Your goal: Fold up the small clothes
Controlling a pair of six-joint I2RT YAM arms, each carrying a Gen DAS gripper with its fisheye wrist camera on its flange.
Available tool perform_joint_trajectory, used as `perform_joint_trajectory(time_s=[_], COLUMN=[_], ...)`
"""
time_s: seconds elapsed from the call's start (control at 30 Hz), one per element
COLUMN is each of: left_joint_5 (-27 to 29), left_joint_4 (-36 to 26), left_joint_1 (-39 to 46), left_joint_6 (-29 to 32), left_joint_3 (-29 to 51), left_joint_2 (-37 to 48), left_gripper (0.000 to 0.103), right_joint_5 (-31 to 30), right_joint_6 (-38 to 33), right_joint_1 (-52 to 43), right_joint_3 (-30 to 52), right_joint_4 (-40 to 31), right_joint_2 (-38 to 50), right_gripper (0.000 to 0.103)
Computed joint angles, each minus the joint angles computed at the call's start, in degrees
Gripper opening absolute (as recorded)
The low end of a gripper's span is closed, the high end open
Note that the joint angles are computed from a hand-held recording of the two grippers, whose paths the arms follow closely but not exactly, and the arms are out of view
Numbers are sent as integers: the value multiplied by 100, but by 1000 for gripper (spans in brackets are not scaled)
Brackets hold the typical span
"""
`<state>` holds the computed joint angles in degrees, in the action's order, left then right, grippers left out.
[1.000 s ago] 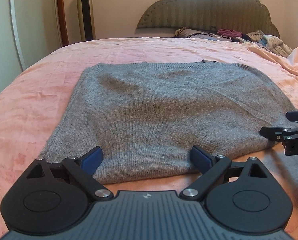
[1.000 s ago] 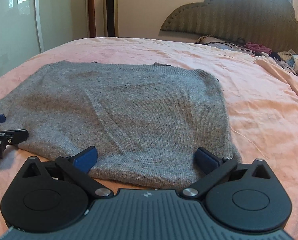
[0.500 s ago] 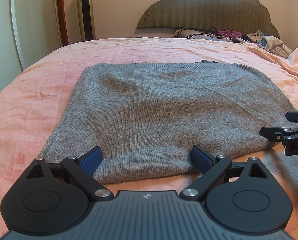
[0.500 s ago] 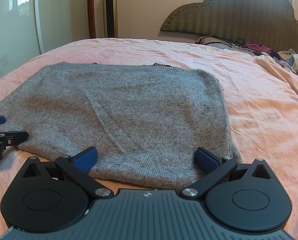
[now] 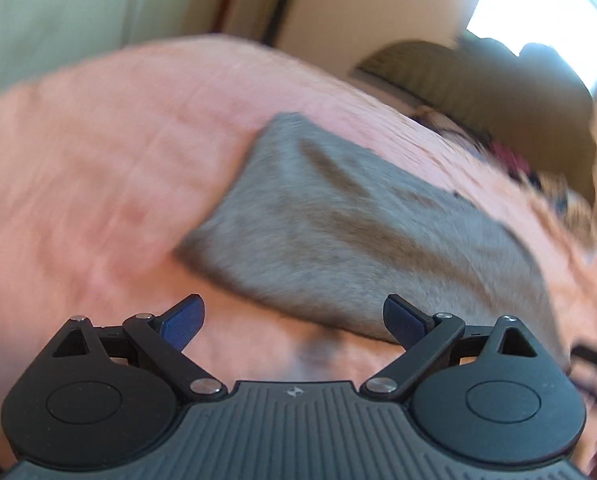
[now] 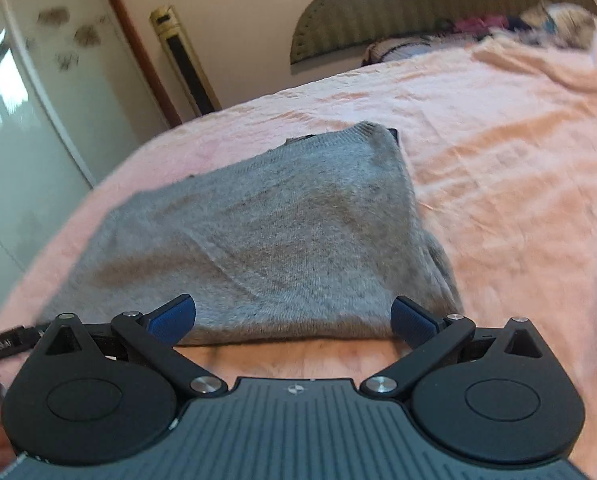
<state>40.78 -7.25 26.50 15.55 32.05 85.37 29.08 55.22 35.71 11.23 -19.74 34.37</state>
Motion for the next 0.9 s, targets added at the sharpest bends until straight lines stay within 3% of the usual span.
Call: perform_joint_trajectory(time_s=[0.07, 0.13, 0.2, 0.27, 0.3, 0.37, 0.4, 0.43, 0.5, 0.53, 0.57, 0.63, 0.7, 0.8, 0.9], left_joint_5=[446, 707, 1013, 925, 793, 448, 225, 76, 86, 90, 171, 470, 707, 335, 335], left_joint_4=[-394, -707, -673, -44, 196, 200, 98, -79, -315, -401, -532, -781, -1360, -1517, -1286], left_joint_1=[307, 276, 110, -155, -272, -454, -530, -546, -497, -444, -343, -110, 177, 246, 300], left_joint_6=[-374, -755, -1253, -1970, -2288, -2599, -2625, -2563, -2350, -2236, -2065, -1536, -773, -111, 377], left_joint_3=[403, 781, 1061, 1034, 1041, 1235, 1351, 1500, 1635, 1626, 1613, 1530, 1593, 1541, 1280], left_joint_2=[408, 757, 1165, 1290, 1330, 1489, 1560, 1647, 1712, 1645, 1543, 1237, 1109, 1388, 1176], left_gripper=[97, 97, 96, 90, 83, 36, 26, 11, 6, 5, 4, 4, 4, 4, 8], right_joint_5=[-311, -828, -1305, -1723, -1959, -2394, -2537, -2730, -2916, -3139, -3564, -3860, -4137, -4663, -4662], right_joint_6=[816, 1032, 834, 494, 317, 48, -9, -94, -332, -490, -689, -1041, -1516, -2231, -2324], right_joint_1=[-183, -625, -1084, -1620, -1914, -2528, -2750, -3028, -3315, -3516, -3879, -4179, -4442, -5104, -5133], right_joint_3=[-62, -120, -227, -334, -404, -544, -547, -499, -315, -193, -78, -18, 152, 262, -42], right_joint_4=[-1226, -1868, -1799, -993, -500, 614, 1046, 1359, 1666, 1706, 1715, 1580, 716, -283, -57], right_joint_2=[-1364, -2170, -2344, -1778, -1454, -696, -311, 50, 698, 1022, 1360, 1291, 542, -47, 145], right_gripper=[103, 103, 103, 103, 103, 103, 102, 95, 69, 22, 15, 13, 13, 12, 12])
